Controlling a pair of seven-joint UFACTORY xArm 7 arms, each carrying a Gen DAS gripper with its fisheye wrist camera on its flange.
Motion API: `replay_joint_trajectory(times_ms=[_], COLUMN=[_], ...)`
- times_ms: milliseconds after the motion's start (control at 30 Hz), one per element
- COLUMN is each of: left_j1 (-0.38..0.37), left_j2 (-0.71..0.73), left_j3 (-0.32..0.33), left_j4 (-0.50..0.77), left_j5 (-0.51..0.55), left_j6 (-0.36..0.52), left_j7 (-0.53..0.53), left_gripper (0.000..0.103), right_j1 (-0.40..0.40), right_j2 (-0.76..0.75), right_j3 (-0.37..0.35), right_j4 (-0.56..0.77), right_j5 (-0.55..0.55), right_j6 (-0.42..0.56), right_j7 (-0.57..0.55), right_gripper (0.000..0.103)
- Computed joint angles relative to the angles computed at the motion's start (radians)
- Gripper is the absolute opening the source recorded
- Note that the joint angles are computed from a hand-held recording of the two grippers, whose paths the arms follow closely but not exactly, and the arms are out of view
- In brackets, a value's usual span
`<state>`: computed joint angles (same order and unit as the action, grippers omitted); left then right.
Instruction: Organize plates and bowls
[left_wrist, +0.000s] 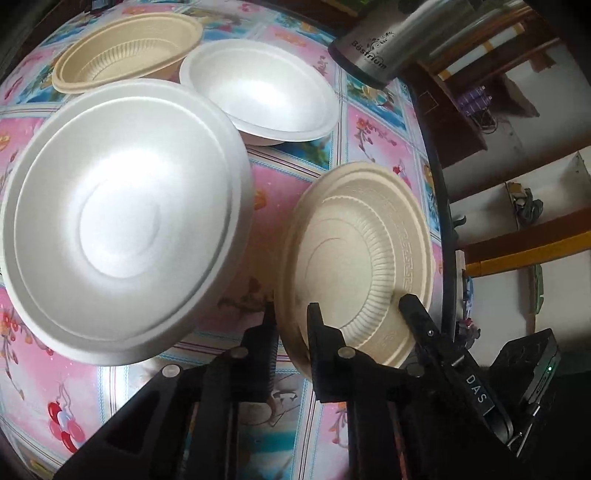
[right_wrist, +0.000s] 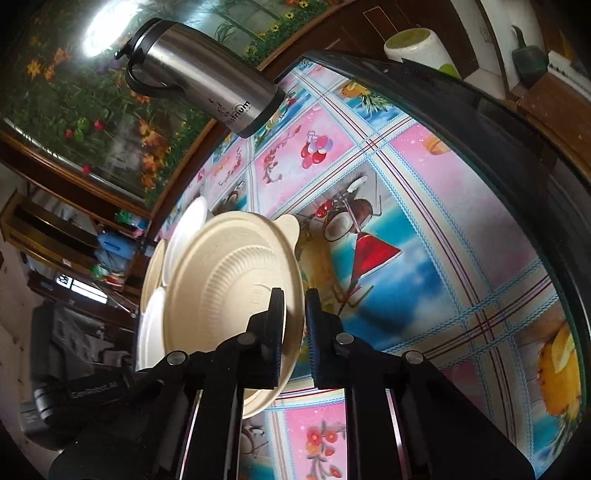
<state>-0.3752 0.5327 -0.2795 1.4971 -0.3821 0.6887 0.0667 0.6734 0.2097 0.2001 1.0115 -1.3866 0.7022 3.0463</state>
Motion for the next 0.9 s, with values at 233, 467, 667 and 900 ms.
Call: replay_joint_trajectory(times_ms=[233, 467, 667, 900], left_j1=[-0.008, 0.001, 0.042, 0.119], left_j2=[-0.011, -0.037, -0.124, -0.270], left_j3=[0.001, -0.005, -0.020, -0.014], left_j4=[-0.013, -0.051, -0.172, -0.340], left_j5=[0.020, 0.014, -0.034, -0.193], left_j6=[-0.012, -0.026, -0.068, -0.126], left_j7=[0.025, 0.074, 0.183, 0.385], left_gripper=[0.012, 0.011, 0.011, 0.011], right_j1=[0.014, 0.072, 0.144, 0.218], right_j2=[0.011, 0.026, 0.061, 0.124], right_j3=[0.005, 0.022, 0.033, 0.027], right_j4=[0.020, 0.049, 0.091, 0.247], right_j5=[0.070, 0.109, 0.117, 0.161], right_j6=[0.043, 0.148, 0.218, 0.297], right_j7=[-0.082, -0.072, 0.002, -0.123], right_gripper=[0.008, 0.008, 0.008, 0.008])
